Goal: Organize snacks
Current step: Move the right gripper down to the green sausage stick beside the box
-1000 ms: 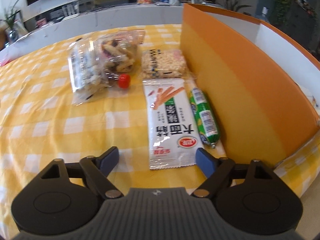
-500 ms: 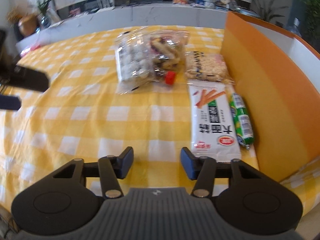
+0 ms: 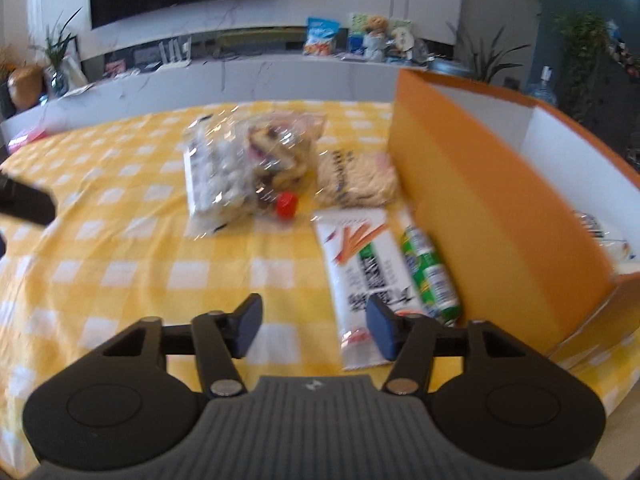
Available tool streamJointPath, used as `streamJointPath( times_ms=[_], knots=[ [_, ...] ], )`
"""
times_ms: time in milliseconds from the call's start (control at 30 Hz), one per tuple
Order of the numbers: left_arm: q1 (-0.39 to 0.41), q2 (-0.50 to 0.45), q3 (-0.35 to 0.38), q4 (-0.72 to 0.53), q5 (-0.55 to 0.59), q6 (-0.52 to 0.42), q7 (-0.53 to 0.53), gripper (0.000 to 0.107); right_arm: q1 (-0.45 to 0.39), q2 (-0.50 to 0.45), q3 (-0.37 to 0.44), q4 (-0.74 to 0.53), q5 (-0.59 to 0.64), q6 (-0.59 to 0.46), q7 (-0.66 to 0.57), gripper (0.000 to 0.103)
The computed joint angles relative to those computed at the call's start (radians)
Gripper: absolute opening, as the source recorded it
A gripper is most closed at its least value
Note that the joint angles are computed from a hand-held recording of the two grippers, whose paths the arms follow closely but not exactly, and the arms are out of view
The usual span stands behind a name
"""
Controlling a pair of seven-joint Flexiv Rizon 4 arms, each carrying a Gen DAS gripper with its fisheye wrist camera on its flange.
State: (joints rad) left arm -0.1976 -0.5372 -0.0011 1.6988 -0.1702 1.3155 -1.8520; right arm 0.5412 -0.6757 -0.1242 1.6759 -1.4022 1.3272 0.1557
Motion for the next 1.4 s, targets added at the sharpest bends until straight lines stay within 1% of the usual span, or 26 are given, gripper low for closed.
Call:
streamJointPath(
  times_ms=[100,133,167,200,267,300,400,467,567,600,633,667,700,767,800,833,900,933,1000,1033,1067,1133,1167,1200,1333,1400],
  knots=[
    [0.001,-0.001,-0.004,0.000,-0.001,0.000,0.003,0.087,-0.008,0.008,-0.003,0.010,0.028,-0.024,0.029,0.059],
    [0.001,-0.001,-0.004,0.000,-0.001,0.000,0.003,0.087,-0.016,0.009,0.003,0.013,0.053,-0.030,0.028,0.057],
    [0.002,-0.001,-0.005,0.000,-0.001,0.000,0.006,0.087,-0.021,0.012,0.003,0.019,0.072,-0.032,0.036,0.052],
    [0.001,-0.001,-0.006,0.000,-0.001,0.000,0.007,0.087,-0.029,0.012,-0.007,0.022,0.064,-0.001,0.063,0.049],
    [-0.002,-0.002,-0.003,-0.002,0.001,-0.001,0.005,0.087,-0.042,0.012,-0.025,0.025,0.045,0.056,0.111,0.049],
    [-0.004,-0.003,0.001,-0.003,0.002,-0.003,0.001,0.087,-0.042,0.014,-0.035,0.026,0.034,0.062,0.137,0.049],
    [-0.004,-0.006,0.002,-0.006,0.000,-0.009,-0.008,0.087,-0.038,0.025,-0.042,0.037,0.030,0.017,0.175,0.051],
    [0.005,-0.009,-0.009,-0.005,-0.008,-0.013,-0.002,0.087,-0.043,0.026,-0.032,0.039,0.046,-0.016,0.163,0.057],
    [0.012,-0.011,-0.018,-0.006,-0.016,-0.019,0.009,0.087,-0.046,0.015,-0.037,0.027,0.016,-0.018,0.178,0.073],
    [0.010,-0.011,-0.017,-0.006,-0.015,-0.020,0.010,0.087,-0.048,0.006,-0.034,0.018,0.009,-0.015,0.167,0.084],
    [0.009,-0.011,-0.016,-0.006,-0.014,-0.021,0.012,0.087,-0.055,-0.008,-0.022,0.003,0.023,-0.011,0.125,0.095],
    [0.008,-0.011,-0.016,-0.006,-0.013,-0.022,0.014,0.087,-0.056,-0.025,-0.009,-0.013,0.054,-0.019,0.066,0.098],
    [0.007,-0.010,-0.016,-0.006,-0.013,-0.020,0.015,0.087,-0.039,-0.034,-0.017,-0.024,0.061,-0.044,0.045,0.099],
    [0.006,-0.009,-0.015,-0.005,-0.013,-0.018,0.017,0.087,0.001,-0.043,-0.043,-0.037,0.045,-0.113,0.041,0.100],
    [0.006,-0.009,-0.015,-0.005,-0.013,-0.018,0.017,0.087,0.004,-0.051,-0.039,-0.046,0.058,-0.135,0.019,0.100],
    [0.005,-0.010,-0.014,-0.006,-0.012,-0.019,0.017,0.087,0.002,-0.066,-0.023,-0.061,0.097,-0.156,-0.030,0.100],
    [0.004,-0.010,-0.013,-0.007,-0.013,-0.023,0.015,0.087,-0.010,-0.082,-0.029,-0.074,0.103,-0.103,-0.018,0.100],
    [0.005,-0.010,-0.013,-0.007,-0.013,-0.024,0.016,0.087,-0.029,-0.098,-0.001,-0.087,0.175,-0.086,-0.070,0.100],
    [0.005,-0.009,-0.013,-0.007,-0.013,-0.026,0.016,0.087,-0.027,-0.104,-0.026,-0.084,0.189,-0.026,-0.045,0.100],
    [0.004,-0.010,-0.013,-0.008,-0.013,-0.025,0.015,0.087,-0.022,-0.105,-0.025,-0.084,0.208,-0.029,-0.090,0.099],
    [0.005,-0.010,-0.013,-0.008,-0.013,-0.025,0.016,0.087,-0.014,-0.106,-0.047,-0.081,0.195,0.005,-0.093,0.099],
    [0.005,-0.011,-0.013,-0.009,-0.013,-0.028,0.017,0.087,0.010,-0.103,-0.098,-0.069,0.158,0.068,-0.076,0.092],
    [0.004,-0.011,-0.012,-0.010,-0.012,-0.030,0.017,0.087,0.018,-0.101,-0.118,-0.065,0.141,0.090,-0.061,0.090],
    [0.002,-0.011,-0.010,-0.012,-0.009,-0.035,0.015,0.087,0.024,-0.100,-0.129,-0.063,0.131,0.104,-0.057,0.085],
    [-0.001,-0.012,-0.007,-0.015,-0.003,-0.040,0.013,0.087,0.031,-0.099,-0.139,-0.064,0.129,0.131,-0.076,0.075],
    [-0.001,-0.012,-0.007,-0.016,-0.002,-0.041,0.014,0.087,0.036,-0.098,-0.143,-0.062,0.129,0.147,-0.084,0.074]
  ],
)
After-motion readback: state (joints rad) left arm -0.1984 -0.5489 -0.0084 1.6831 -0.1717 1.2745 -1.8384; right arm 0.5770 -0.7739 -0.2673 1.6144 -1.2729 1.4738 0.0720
